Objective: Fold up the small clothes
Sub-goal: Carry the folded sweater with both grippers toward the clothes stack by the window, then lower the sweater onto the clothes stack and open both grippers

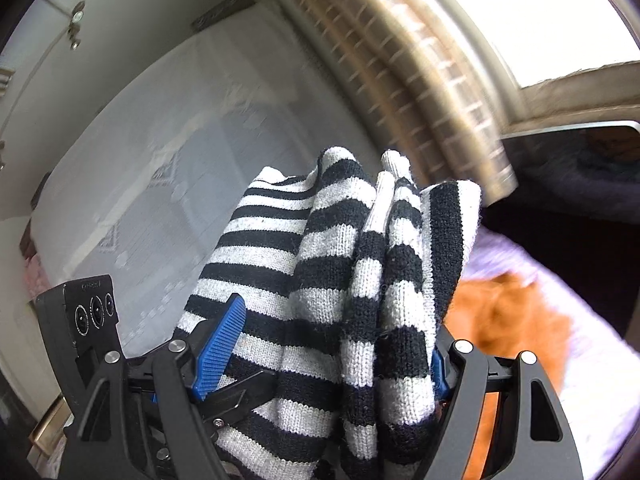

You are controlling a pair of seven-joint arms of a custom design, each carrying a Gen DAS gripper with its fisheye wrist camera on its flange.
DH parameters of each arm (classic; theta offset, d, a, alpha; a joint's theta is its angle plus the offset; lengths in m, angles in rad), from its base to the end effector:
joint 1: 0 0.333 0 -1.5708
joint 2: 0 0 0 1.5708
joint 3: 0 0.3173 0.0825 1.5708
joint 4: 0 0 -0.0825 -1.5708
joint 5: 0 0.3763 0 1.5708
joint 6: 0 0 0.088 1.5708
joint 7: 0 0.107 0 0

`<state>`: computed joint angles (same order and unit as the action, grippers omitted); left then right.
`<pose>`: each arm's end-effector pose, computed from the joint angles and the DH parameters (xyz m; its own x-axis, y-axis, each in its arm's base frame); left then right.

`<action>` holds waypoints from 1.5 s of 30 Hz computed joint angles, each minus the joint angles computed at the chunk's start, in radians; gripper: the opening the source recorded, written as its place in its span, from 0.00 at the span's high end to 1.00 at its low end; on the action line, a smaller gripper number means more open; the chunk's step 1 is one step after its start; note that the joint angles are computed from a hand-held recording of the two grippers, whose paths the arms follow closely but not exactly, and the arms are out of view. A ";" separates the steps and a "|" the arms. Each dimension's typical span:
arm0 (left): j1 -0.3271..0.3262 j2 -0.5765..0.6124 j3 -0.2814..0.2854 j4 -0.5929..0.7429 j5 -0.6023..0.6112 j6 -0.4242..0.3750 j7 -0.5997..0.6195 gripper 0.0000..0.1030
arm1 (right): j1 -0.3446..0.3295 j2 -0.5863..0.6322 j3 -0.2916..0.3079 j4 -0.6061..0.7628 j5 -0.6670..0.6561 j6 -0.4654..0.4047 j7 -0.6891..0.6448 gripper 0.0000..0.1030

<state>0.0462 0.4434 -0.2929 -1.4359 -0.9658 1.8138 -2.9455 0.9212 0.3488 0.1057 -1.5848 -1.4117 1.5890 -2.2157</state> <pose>0.6564 -0.1969 0.4887 -0.9908 0.1356 0.0023 0.0651 0.4902 -0.8692 0.4310 0.4922 0.4964 -0.5549 -0.6469 -0.5230 0.1626 0.5322 -0.8308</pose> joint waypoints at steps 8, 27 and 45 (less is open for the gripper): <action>-0.112 -0.002 0.004 -0.037 0.129 0.041 -0.127 0.06 | -0.058 -0.137 0.055 -0.231 0.106 -0.021 0.178 0.24; -0.076 -0.020 -0.012 -0.098 0.165 0.126 -0.097 0.05 | -0.162 -0.160 0.117 -0.313 0.299 0.100 0.306 0.14; -0.019 -0.187 0.053 -0.298 -0.054 0.227 0.182 0.05 | 0.132 0.190 -0.001 0.376 0.380 -0.394 -0.161 0.04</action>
